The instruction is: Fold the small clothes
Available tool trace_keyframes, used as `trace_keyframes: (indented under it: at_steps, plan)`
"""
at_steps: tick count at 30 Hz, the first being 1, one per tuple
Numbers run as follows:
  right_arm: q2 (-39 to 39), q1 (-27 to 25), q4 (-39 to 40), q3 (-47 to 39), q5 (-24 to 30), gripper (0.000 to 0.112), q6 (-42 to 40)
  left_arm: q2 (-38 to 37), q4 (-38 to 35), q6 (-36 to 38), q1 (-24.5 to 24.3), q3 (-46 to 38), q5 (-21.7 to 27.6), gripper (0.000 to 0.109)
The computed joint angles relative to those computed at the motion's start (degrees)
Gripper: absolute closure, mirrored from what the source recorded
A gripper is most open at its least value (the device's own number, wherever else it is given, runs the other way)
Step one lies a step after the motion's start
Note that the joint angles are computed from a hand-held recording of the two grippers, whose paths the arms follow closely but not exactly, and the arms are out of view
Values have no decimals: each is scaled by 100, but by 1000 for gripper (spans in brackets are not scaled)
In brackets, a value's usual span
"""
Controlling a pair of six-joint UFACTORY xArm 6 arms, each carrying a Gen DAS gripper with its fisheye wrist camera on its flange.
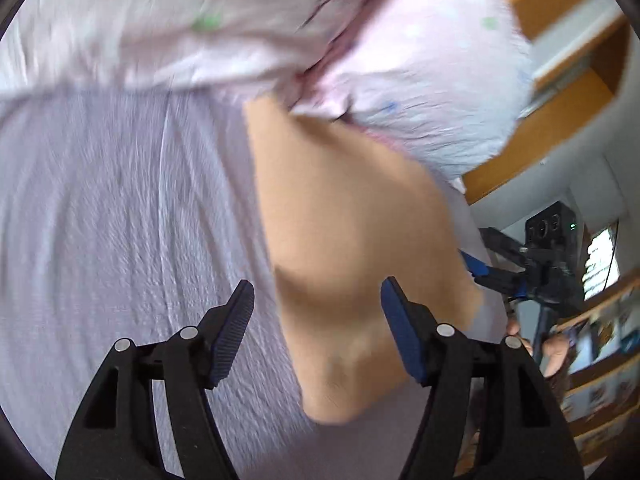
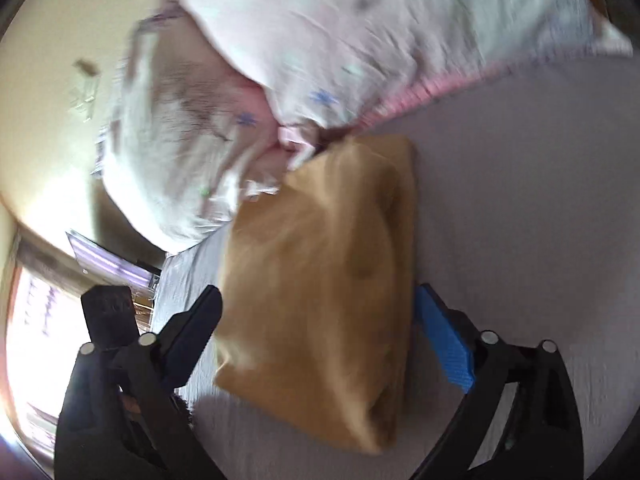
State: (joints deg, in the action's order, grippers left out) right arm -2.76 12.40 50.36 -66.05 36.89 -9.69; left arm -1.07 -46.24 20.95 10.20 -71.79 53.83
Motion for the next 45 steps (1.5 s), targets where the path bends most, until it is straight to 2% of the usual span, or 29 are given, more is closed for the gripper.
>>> trace_keyframes:
  at_steps: [2, 3, 7, 8, 9, 10, 11, 12, 15, 17, 19, 20, 22, 24, 26, 27, 28, 29, 31, 33, 34, 36, 38, 39, 41, 43, 44, 45]
  plan:
    - [225, -123, 328, -95, 251, 30, -263, 250, -268, 38, 23, -172, 251, 43]
    - [296, -162, 604, -110, 390, 36, -485, 393, -424, 100, 12, -273, 284, 42]
    - [372, -234, 1314, -75, 654, 44, -1162, 706, -863, 73, -16, -563, 369, 41]
    - [454, -299, 1627, -79, 826, 64, -1361, 755, -1064, 94, 11, -588, 413, 41]
    - [511, -336, 1929, -55, 920, 73, -1520, 812, -1225, 99, 35, -615, 432, 49]
    - [507, -356, 2172, -6, 967, 75, -1669, 885, -1197, 16, 43, -691, 450, 57]
    - [480, -298, 2341, 38, 895, 79, -1785, 966, -1248, 8, 74, -762, 520, 70]
    - [395, -239, 2426, 97, 805, 80, -1872, 952, -1451, 117, 157, -723, 630, 75]
    - [234, 25, 2728, -8, 748, 82, -2237, 632, -1566, 590, 438, -555, 871, 77]
    - [267, 285, 2866, -160, 738, 82, -2487, 206, -1685, 943, 790, -308, 1037, 77]
    - [460, 537, 2877, -370, 741, 82, -2520, -231, -1396, 1132, 1047, -57, 869, 76]
    - [646, 756, 2608, -543, 571, 82, -2312, -357, -1151, 1124, 1070, 33, 702, 73]
    - [1012, 1071, 1797, -845, 209, 79, -1628, -443, -347, 887, 1010, 145, 255, 68]
    - [1264, 1284, 929, -1005, -106, 62, -792, -282, 364, 522, 980, 147, 133, 64]
    - [1021, 1342, 309, -847, -378, 56, -243, -410, 116, 544, 1119, 273, 162, 64]
    - [803, 1400, -4, -667, -715, 56, -55, -580, 26, 621, 1176, 384, 65, 64]
    - [558, 1463, -109, -451, -1113, 55, -79, -731, 6, 710, 1196, 490, -95, 64]
    - [331, 1489, 27, -342, -1338, 49, -263, -1032, -171, 989, 1215, 692, -345, 64]
    - [280, 1464, 1002, -548, -1101, 44, -1037, -1282, -659, 1398, 1259, 825, -366, 63]
    - [546, 1399, 1764, -991, -425, 38, -1488, -1421, -1178, 1728, 1287, 873, 55, 54]
    - [788, 1409, 1785, -1279, -257, 37, -1355, -1380, -1160, 1681, 1134, 856, 85, 53]
    - [1331, 1434, 1107, -1742, -132, 36, -410, -1178, -644, 1335, 830, 788, 15, 52]
    - [1733, 1355, 903, -1866, -1, 36, 105, -869, -154, 929, 518, 788, -342, 53]
    - [1671, 1367, 1160, -1759, -127, 38, 3, -938, -186, 1029, 489, 897, -534, 53]
    - [1097, 1440, 983, -1232, -385, 41, -68, -1158, -14, 926, 416, 975, -631, 53]
    - [413, 1614, 513, -653, -762, 31, -16, -1682, 170, 898, 450, 1288, -759, 50]
    - [-31, 1798, -38, -224, -1093, 20, 298, -2033, 598, 654, 379, 1536, -975, 34]
    - [-421, 1971, -637, 227, -1442, 11, 683, -2437, 1198, 253, 287, 1913, -1337, 10]
